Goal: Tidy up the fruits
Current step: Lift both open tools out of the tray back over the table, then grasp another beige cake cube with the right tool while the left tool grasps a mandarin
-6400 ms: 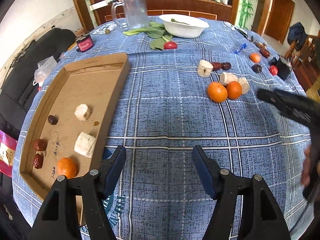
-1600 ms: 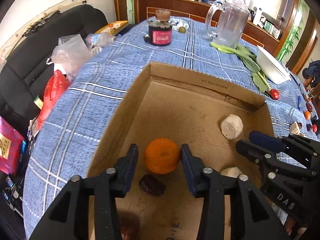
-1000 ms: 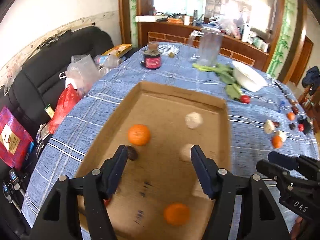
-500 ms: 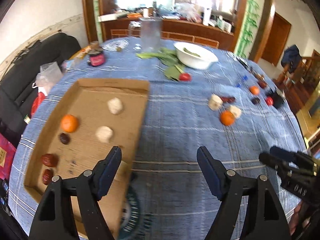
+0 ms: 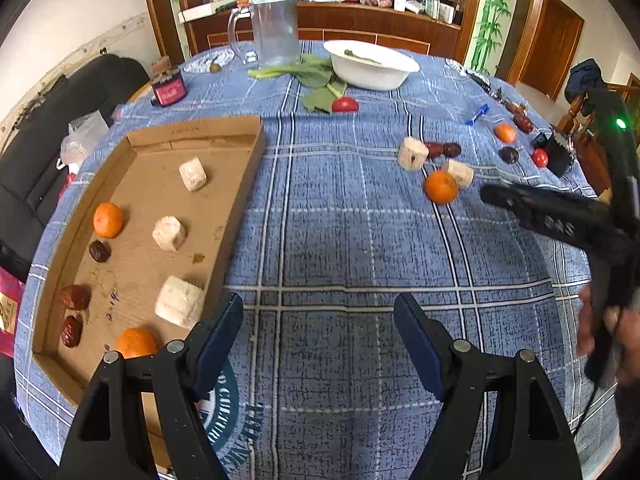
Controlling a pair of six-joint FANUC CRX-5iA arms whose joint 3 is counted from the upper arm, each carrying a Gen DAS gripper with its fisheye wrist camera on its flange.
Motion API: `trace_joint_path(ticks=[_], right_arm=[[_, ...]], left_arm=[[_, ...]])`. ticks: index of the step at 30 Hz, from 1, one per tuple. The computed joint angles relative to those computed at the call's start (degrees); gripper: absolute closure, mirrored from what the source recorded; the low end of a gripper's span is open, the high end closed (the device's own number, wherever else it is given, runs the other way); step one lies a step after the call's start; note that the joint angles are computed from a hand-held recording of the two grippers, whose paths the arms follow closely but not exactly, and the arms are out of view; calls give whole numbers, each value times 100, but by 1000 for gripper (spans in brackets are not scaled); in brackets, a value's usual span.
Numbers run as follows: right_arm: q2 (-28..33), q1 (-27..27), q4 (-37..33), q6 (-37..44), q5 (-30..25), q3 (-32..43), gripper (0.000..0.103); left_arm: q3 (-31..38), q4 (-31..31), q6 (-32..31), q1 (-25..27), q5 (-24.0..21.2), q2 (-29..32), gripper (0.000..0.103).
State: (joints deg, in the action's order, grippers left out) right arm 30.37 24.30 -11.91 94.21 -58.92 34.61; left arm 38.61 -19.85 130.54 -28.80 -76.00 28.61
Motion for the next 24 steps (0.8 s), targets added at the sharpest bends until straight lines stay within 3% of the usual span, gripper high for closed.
trace_joint_path(ticks=[12,17,20,24], right_arm=[[628,-21,-399,1511,-368,955,49],[1017,-348,-1300,1794,-1372,1831,51],[1379,-730,-2291,1989,-2456,2660,51],[1227,-627,-1874,1943,-2019,2333,51]], left_arm=[[294,217,17,59,-283,284,26],[471,262,-30,76,-327,365,26],[529,281,-55,76,-335,401,26],[687,355,-105,88,-412,525,26]])
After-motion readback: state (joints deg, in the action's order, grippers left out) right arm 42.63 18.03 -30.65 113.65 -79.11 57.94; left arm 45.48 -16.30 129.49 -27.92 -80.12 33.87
